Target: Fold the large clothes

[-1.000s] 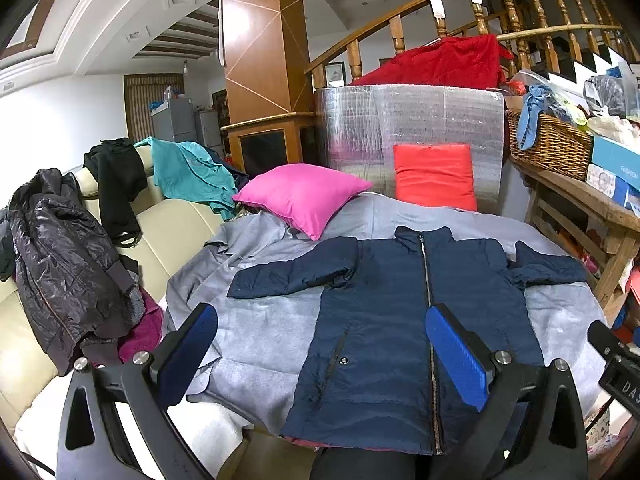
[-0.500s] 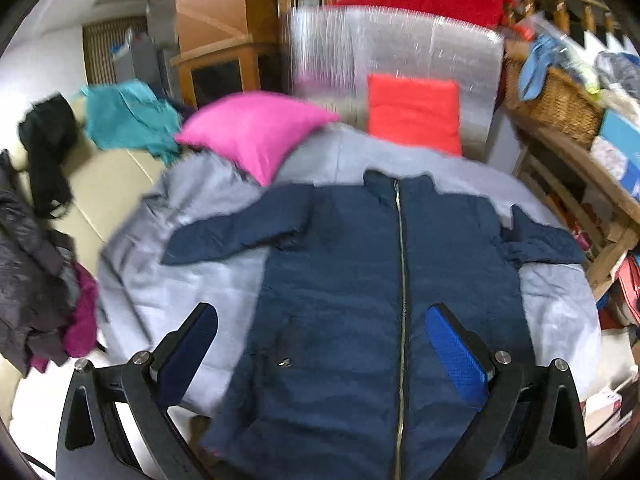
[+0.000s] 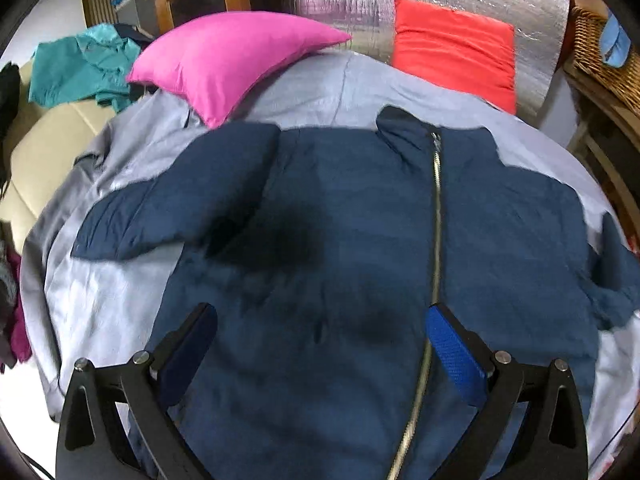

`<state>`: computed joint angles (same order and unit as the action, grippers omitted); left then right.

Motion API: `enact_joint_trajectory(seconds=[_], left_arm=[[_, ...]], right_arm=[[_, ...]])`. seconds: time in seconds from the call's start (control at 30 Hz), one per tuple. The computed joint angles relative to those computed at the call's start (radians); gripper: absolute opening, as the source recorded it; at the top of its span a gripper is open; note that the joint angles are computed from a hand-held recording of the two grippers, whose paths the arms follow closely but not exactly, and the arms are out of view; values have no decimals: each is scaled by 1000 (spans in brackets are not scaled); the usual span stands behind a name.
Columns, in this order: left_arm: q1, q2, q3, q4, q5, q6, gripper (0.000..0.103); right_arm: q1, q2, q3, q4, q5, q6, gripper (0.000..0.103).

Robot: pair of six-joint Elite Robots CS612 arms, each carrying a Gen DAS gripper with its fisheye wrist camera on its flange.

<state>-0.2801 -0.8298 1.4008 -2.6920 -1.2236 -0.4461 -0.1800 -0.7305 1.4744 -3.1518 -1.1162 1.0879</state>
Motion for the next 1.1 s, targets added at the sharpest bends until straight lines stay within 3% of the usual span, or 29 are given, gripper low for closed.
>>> enact_joint_trajectory(seconds=[0.13,0.2,0.27,0.37,0.47,0.6,0.7,0.87,1.0,1.1], left_arm=[[-7,35,-27,-60,84,55,103],[-4,47,-47,-56,92,89,103],[-3,52,-54,-66,101,112,103],[2,61,-70,-69,112,117,103],[15,58,-72,-46,106,83,103],[39,48,-70,-44,100,27,103],[54,28,-42,-81,123,-5,103],[82,8,-13,-106,112,-31,103],[98,-6,14,-133,118,-33,103],[112,-18,30,-149,111,-31,103]], right_arm=[[-4,59,-74,85,-79,47,66],[-5,85,-98,57,-109,78,60],[0,103,-134,75,-144,53,58],[10,117,-181,158,-185,-3,27],[26,117,-203,178,-228,-30,19],[60,92,-206,94,-239,-114,19],[110,66,-226,61,-241,-217,19],[184,48,-247,8,-197,-283,19],[255,57,-297,56,-186,-364,19],[294,88,-343,117,-155,-369,19]])
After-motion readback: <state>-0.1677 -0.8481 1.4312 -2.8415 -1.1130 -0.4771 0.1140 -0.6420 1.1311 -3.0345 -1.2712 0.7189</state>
